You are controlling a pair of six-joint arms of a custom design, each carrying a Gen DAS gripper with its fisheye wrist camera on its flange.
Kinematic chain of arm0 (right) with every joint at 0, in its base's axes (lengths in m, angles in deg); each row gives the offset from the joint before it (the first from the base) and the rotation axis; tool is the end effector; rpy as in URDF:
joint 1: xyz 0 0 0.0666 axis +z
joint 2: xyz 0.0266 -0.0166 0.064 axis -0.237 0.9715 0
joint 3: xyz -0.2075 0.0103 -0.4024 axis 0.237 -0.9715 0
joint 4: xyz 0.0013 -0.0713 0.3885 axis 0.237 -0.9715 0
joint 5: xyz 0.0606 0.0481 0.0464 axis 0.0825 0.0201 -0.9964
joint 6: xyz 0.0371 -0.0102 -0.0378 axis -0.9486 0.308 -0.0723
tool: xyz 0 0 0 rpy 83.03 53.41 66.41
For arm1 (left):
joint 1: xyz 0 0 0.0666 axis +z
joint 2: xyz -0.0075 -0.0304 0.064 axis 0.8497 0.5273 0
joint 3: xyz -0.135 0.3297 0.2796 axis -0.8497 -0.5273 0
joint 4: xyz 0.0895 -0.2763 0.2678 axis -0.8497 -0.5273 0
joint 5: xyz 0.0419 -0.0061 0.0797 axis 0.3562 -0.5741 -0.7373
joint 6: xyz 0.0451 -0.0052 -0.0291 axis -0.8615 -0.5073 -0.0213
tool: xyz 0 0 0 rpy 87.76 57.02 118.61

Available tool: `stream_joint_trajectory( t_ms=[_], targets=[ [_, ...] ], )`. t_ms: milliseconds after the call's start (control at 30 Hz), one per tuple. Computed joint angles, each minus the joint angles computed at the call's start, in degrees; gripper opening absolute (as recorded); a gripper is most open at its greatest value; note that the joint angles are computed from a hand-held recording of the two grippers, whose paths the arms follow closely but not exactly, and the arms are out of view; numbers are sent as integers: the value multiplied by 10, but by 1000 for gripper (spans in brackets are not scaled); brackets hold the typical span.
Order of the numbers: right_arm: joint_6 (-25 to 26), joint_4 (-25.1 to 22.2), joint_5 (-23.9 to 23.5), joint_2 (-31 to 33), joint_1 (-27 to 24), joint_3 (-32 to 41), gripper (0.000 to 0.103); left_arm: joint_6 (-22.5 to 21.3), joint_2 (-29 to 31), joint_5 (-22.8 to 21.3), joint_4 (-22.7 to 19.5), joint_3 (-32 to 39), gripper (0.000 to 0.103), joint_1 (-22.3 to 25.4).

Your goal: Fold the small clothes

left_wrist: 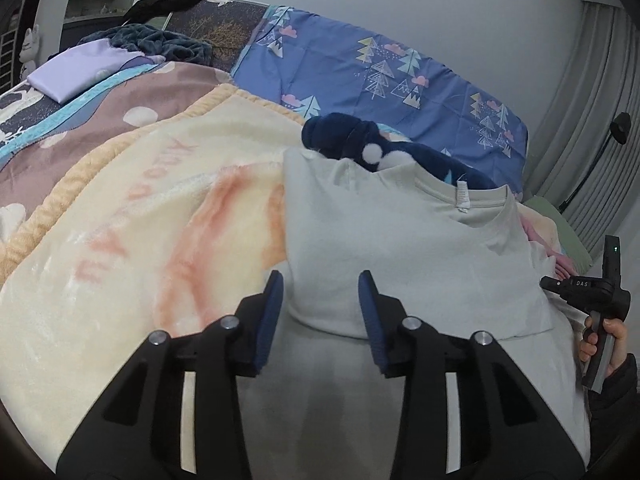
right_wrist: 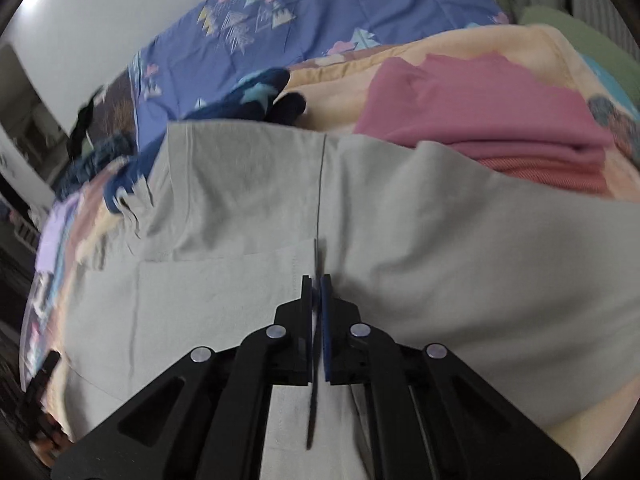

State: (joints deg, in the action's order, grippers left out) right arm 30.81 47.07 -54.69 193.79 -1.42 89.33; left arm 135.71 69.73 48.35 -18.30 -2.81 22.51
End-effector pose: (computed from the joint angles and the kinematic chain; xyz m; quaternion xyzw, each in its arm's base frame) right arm 0.7359 0.1741 0.3072 -0.1391 0.9196 0.2298 0.2867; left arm 0.4758 -0.3141 0.2926 -0.3055 0.8327 -0.0351 0.4604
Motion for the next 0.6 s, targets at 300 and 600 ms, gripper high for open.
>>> stream_joint_trajectory(
  t_ms=[300, 600],
  targets=[
    [117, 0, 39, -16, 32, -72, 5, -36, 125, 106, -181, 173, 28, 52],
    [-25, 124, -41, -84, -83, -136, 9, -67, 113, 66, -169, 198, 32, 26]
  ],
)
